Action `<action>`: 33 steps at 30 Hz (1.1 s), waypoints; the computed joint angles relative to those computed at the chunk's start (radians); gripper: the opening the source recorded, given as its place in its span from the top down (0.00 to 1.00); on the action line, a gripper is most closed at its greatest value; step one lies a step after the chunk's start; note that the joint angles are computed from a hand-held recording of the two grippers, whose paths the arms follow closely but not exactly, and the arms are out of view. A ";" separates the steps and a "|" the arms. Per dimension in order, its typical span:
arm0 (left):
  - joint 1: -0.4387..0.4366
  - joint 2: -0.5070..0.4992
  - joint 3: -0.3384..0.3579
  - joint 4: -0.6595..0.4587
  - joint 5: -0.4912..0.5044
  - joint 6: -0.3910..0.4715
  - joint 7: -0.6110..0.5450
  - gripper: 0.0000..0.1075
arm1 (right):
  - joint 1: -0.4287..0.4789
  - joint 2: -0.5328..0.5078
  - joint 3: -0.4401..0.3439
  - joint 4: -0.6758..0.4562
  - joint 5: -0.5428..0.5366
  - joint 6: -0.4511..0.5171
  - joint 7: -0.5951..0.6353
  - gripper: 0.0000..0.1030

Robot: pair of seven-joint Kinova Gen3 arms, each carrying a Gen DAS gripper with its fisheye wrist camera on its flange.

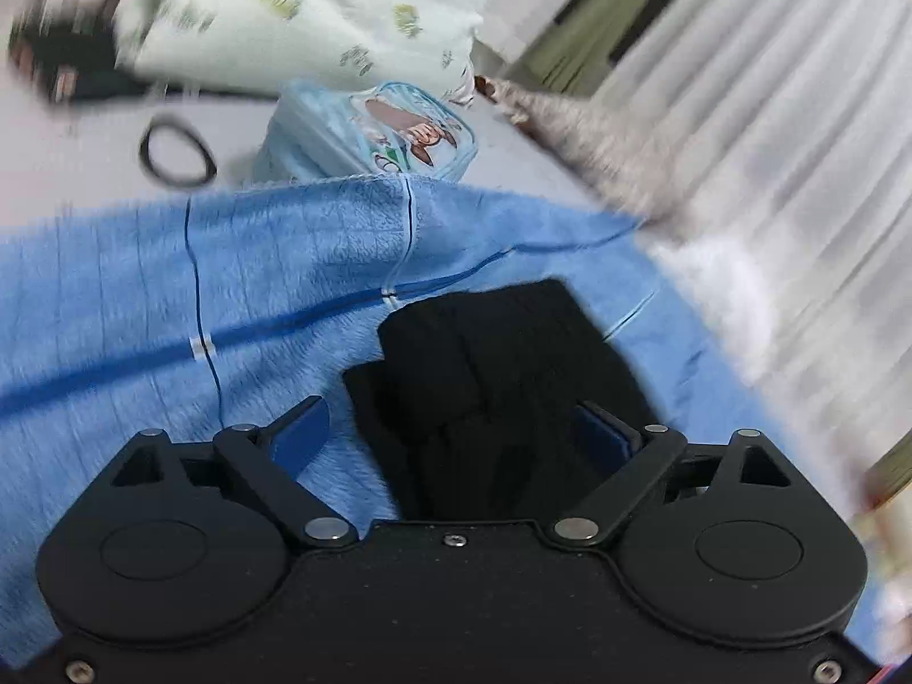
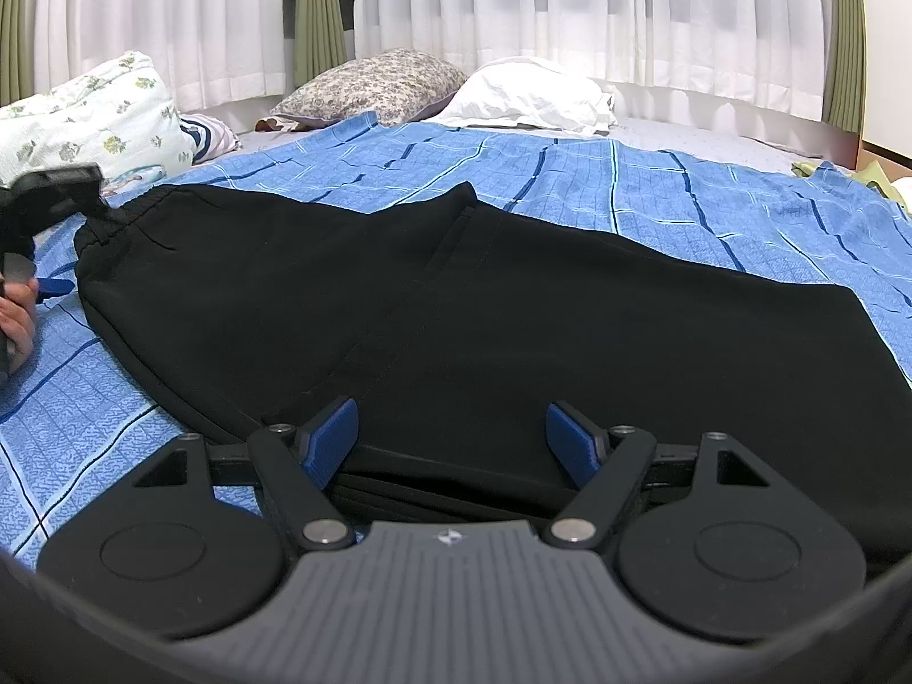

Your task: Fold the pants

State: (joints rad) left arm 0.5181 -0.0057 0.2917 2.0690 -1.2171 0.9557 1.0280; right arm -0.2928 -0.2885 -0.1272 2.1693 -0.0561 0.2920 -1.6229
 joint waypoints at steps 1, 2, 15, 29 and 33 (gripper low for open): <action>0.007 -0.014 -0.020 0.012 0.003 -0.020 0.011 0.16 | 0.025 0.000 -0.018 0.003 -0.027 -0.006 0.026 0.20; 0.030 -0.017 -0.048 0.015 0.005 -0.026 0.008 0.19 | 0.058 0.001 -0.043 0.005 -0.066 -0.011 0.063 0.20; 0.167 0.041 -0.177 -0.015 -0.041 -0.014 0.026 0.30 | 0.015 0.001 -0.006 -0.002 -0.033 0.004 0.035 0.20; 0.371 0.260 -0.205 -0.339 0.013 0.411 -0.296 0.86 | -0.378 -0.143 0.525 -0.030 -0.179 0.072 0.213 0.13; 0.336 0.339 -0.020 -0.493 -0.142 0.486 -0.459 0.86 | -0.204 -0.155 0.539 -0.085 -0.276 0.156 0.337 0.13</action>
